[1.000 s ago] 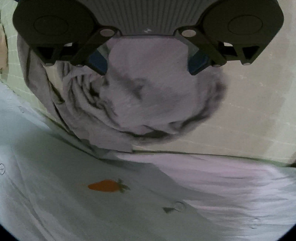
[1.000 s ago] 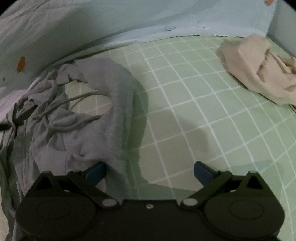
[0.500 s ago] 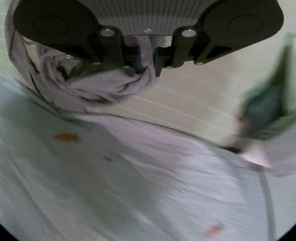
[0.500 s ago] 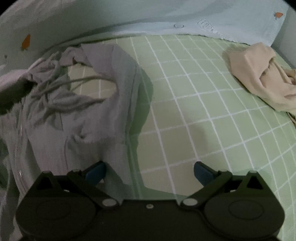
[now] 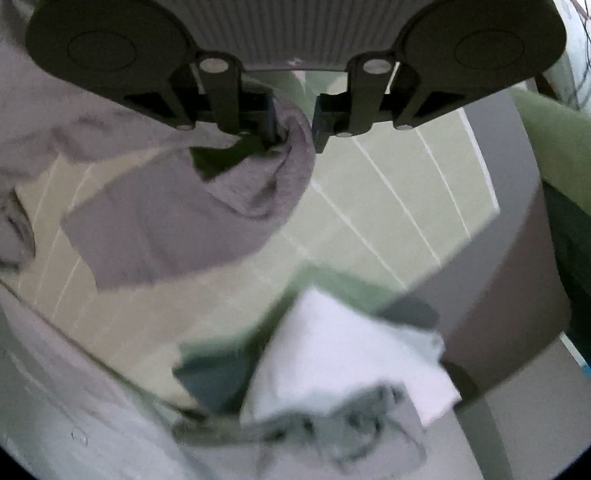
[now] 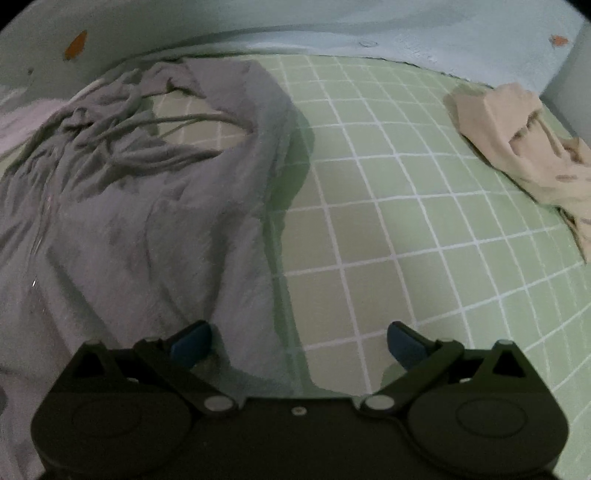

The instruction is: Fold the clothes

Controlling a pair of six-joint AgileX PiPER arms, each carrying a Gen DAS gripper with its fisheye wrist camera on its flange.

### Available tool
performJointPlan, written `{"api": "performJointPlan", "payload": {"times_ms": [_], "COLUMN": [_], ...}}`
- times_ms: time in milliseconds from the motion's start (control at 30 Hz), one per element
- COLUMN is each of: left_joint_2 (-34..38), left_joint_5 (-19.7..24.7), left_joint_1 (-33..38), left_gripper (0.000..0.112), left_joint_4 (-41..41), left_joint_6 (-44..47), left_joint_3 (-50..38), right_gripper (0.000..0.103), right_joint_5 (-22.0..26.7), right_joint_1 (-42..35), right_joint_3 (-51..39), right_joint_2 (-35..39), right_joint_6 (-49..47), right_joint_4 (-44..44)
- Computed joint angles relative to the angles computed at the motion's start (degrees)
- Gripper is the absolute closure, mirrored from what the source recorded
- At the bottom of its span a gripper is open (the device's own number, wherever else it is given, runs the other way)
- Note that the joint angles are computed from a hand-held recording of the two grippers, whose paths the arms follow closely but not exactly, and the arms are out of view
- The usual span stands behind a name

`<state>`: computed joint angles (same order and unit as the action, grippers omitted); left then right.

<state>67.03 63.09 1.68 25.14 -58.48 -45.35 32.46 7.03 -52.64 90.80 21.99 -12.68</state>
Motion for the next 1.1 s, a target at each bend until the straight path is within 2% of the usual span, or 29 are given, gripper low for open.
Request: {"api": "performJointPlan", "payload": {"times_ms": [33, 100, 167, 333, 433, 533, 600, 667, 700, 733, 767, 800, 833, 900, 967, 1033, 1100], "left_joint_2": [0.17, 0.23, 0.58, 8.72, 14.18, 20.08, 23.16, 25.81, 26.69, 27.38, 27.63, 27.82, 28.03, 27.65, 27.23, 26.13, 24.48], "left_joint_5": [-0.40, -2.28, -5.27, -13.55, -18.00, -19.91, -20.23, -20.47, -20.34, -20.22, -20.10, -20.00, -19.91, -19.09, -18.15, -17.34, -17.05], "left_joint_1": [-0.95, -2.75, -4.05, -7.04, -8.36, -11.68, -13.79, -15.66, -16.23, -16.71, -17.20, -17.53, -17.78, -18.46, -19.36, -19.60, -19.56], "left_gripper": [0.073, 0.037, 0.027, 0.017, 0.017, 0.017, 0.017, 0.017, 0.017, 0.017, 0.017, 0.017, 0.017, 0.017, 0.017, 0.017, 0.017], "left_joint_4": [0.05, 1.58, 3.78, 3.73, 0.36, -4.22, -7.17, -9.32, -9.95, -10.49, -10.92, -10.89, -10.70, -9.34, -7.86, -6.61, -5.85], "left_joint_6": [-0.52, -1.26, -1.42, 0.94, 4.27, 7.39, 10.19, 12.55, 13.41, 14.20, 14.97, 15.51, 15.96, 15.56, 14.27, 13.02, 11.90], "left_joint_3": [-0.28, -1.44, -2.93, -9.24, -12.36, -16.00, -18.08, -19.43, -19.73, -19.82, -19.91, -20.12, -20.39, -20.61, -20.84, -20.54, -19.76], "right_gripper": [0.000, 0.000, 0.000, 0.000, 0.000, 0.003, 0.015, 0.037, 0.043, 0.054, 0.070, 0.080, 0.095, 0.097, 0.097, 0.097, 0.097], "right_joint_5": [0.50, 0.01, -1.23, -4.10, -3.73, -3.69, -1.90, 1.77, 3.95, 6.50, 6.80, 6.98, 5.49, -0.70, -6.83, -10.89, -12.64], "right_joint_1": [0.43, 0.01, -0.98, -2.95, -3.12, -3.83, -4.36, -5.27, -5.73, -6.18, -6.56, -7.10, -7.71, -8.84, -9.81, -10.60, -11.55], "right_joint_3": [-0.22, -0.91, -2.32, -10.60, -20.14, -31.16, -39.56, -46.62, -50.34, -54.52, -56.84, -56.86, -54.59, -46.45, -36.73, -26.23, -16.72], "right_joint_2": [-0.18, -1.15, -1.63, 2.82, 10.28, 19.03, 25.14, 30.40, 33.06, 35.91, 38.03, 38.29, 37.28, 33.13, 26.56, 18.14, 9.34], "right_joint_6": [-0.10, -2.14, -4.98, -13.03, -14.34, -18.18, -20.27, -22.01, -22.63, -23.07, -23.36, -23.94, -24.93, -25.34, -20.00, -11.07, -0.59], "right_joint_4": [-0.32, 1.25, 3.60, 8.70, 7.23, 9.19, 10.86, 13.45, 14.61, 15.61, 16.51, 17.37, 18.39, 18.89, 13.80, 4.67, -6.35]}}
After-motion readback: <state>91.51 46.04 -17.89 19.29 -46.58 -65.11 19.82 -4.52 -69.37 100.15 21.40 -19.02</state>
